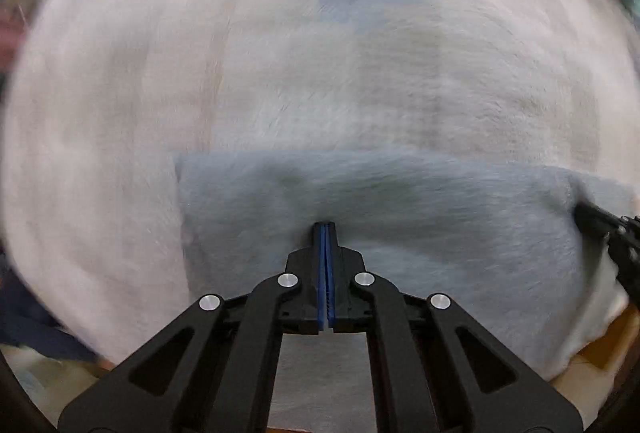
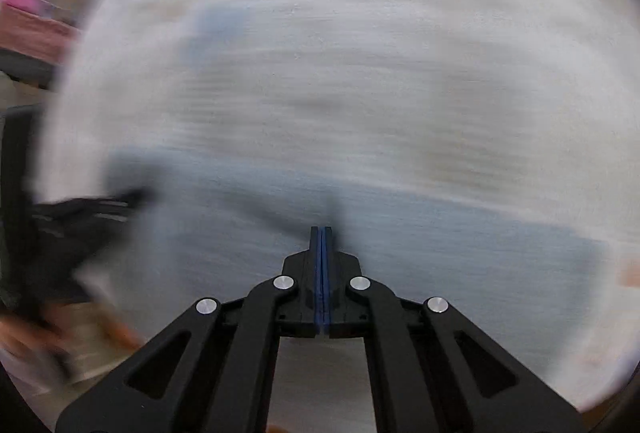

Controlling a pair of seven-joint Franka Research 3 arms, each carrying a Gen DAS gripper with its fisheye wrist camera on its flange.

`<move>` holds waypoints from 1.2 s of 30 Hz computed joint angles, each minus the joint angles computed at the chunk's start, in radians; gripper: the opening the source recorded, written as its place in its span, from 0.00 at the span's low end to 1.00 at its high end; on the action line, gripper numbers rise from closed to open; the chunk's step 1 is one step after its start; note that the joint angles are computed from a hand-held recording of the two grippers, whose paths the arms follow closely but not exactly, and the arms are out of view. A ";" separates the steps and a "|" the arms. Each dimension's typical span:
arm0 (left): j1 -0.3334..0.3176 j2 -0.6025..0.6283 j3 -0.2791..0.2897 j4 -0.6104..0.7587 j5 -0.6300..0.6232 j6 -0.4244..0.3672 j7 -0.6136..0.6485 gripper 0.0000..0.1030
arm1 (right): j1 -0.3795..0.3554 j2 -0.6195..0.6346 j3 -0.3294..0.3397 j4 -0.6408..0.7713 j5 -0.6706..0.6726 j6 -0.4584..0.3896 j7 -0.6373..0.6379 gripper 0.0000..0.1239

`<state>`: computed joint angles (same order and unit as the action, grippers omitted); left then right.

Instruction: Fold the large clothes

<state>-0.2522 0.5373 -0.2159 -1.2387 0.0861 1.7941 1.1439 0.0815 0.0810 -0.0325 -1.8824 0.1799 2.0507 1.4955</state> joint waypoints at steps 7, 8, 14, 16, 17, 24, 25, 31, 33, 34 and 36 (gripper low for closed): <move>0.006 -0.031 0.035 -0.014 0.087 -0.061 0.031 0.03 | -0.105 -0.046 -0.081 -0.063 0.005 -0.059 0.008 0.00; 0.012 -0.040 0.035 -0.017 0.081 -0.076 0.021 0.02 | -0.105 -0.050 -0.078 -0.059 -0.042 -0.065 0.056 0.00; 0.031 -0.125 0.015 -0.059 0.049 -0.070 -0.025 0.02 | -0.121 -0.191 -0.080 -0.121 0.071 -0.036 0.128 0.04; 0.012 -0.109 -0.017 -0.046 0.005 -0.027 -0.011 0.03 | -0.104 -0.188 -0.070 -0.116 0.159 -0.046 0.093 0.04; 0.008 -0.097 -0.033 -0.037 -0.030 0.006 0.003 0.03 | -0.094 -0.182 -0.062 -0.117 0.191 -0.049 0.083 0.04; -0.092 -0.053 -0.038 -0.044 0.023 0.059 0.067 0.00 | -0.018 -0.130 -0.008 -0.144 0.288 -0.054 0.113 0.02; -0.073 -0.076 -0.045 -0.083 -0.013 0.063 0.073 0.00 | -0.012 -0.132 -0.006 -0.156 0.284 -0.067 0.112 0.00; 0.007 -0.269 -0.055 -0.390 -0.149 0.026 0.146 0.00 | -0.037 -0.257 -0.036 -0.313 0.273 -0.218 0.153 0.00; 0.007 -0.288 -0.051 -0.396 -0.159 -0.020 0.138 0.00 | -0.037 -0.275 -0.027 -0.325 0.209 -0.285 0.164 0.02; 0.005 -0.282 -0.050 -0.378 -0.159 -0.031 0.137 0.00 | -0.040 -0.287 -0.027 -0.331 0.192 -0.298 0.161 0.02; 0.008 -0.298 -0.045 -0.371 -0.164 -0.002 0.141 0.01 | -0.062 -0.325 -0.045 -0.340 0.203 -0.280 0.183 0.02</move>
